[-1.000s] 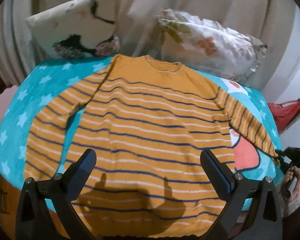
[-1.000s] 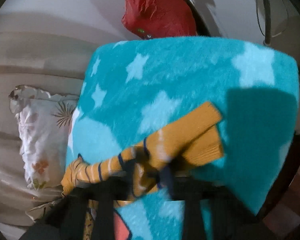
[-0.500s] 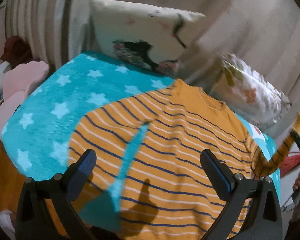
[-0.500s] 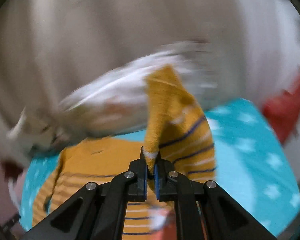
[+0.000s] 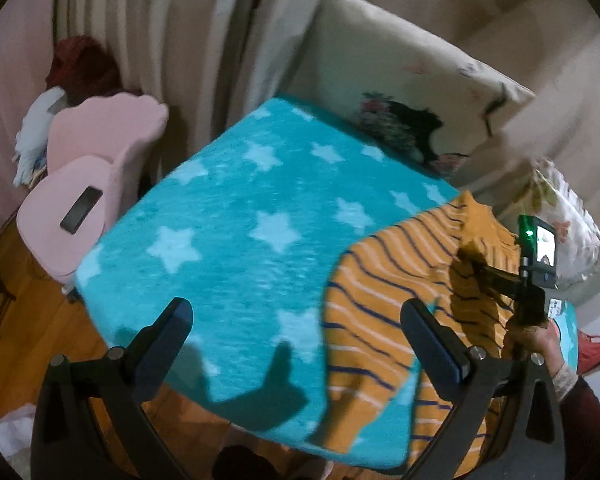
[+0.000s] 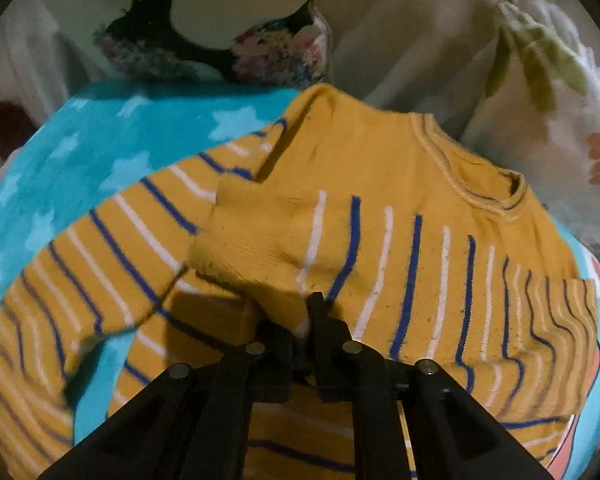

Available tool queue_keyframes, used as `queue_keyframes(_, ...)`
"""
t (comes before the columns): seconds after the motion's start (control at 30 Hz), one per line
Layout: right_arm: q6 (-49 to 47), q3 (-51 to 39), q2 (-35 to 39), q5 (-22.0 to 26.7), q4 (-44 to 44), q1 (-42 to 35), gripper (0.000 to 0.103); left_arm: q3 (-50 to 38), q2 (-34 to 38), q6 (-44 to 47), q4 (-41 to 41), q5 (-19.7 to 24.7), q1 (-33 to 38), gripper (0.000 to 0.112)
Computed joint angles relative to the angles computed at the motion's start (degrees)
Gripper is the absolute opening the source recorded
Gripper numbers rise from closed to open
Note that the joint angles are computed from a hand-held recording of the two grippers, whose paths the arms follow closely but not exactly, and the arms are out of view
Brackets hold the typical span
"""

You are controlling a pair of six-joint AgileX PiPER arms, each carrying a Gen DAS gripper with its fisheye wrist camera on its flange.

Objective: Fold small clothes

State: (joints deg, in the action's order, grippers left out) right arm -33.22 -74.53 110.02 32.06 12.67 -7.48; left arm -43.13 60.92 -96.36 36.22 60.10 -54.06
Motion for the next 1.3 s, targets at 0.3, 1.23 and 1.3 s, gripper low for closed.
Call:
queue_keyframes(0.3,-9.57,2.96,-8.49,11.48,12.33,0.62,0.040,4.33,-4.79,14.60,-6.48,-10.41,18.02,0.103)
queue_keyframes(1.23,12.94,0.24,-12.41,8.20,1.04,35.02,0.008,12.21,-22.51,27.24,-15.49,-8.62,32.96,0.103)
queue_keyframes(1.3,17.33,-8.13,-7.98,10.00,-3.31,39.10,0.012,12.87,-24.45,27.54,-16.00,-7.01,33.70,0.103)
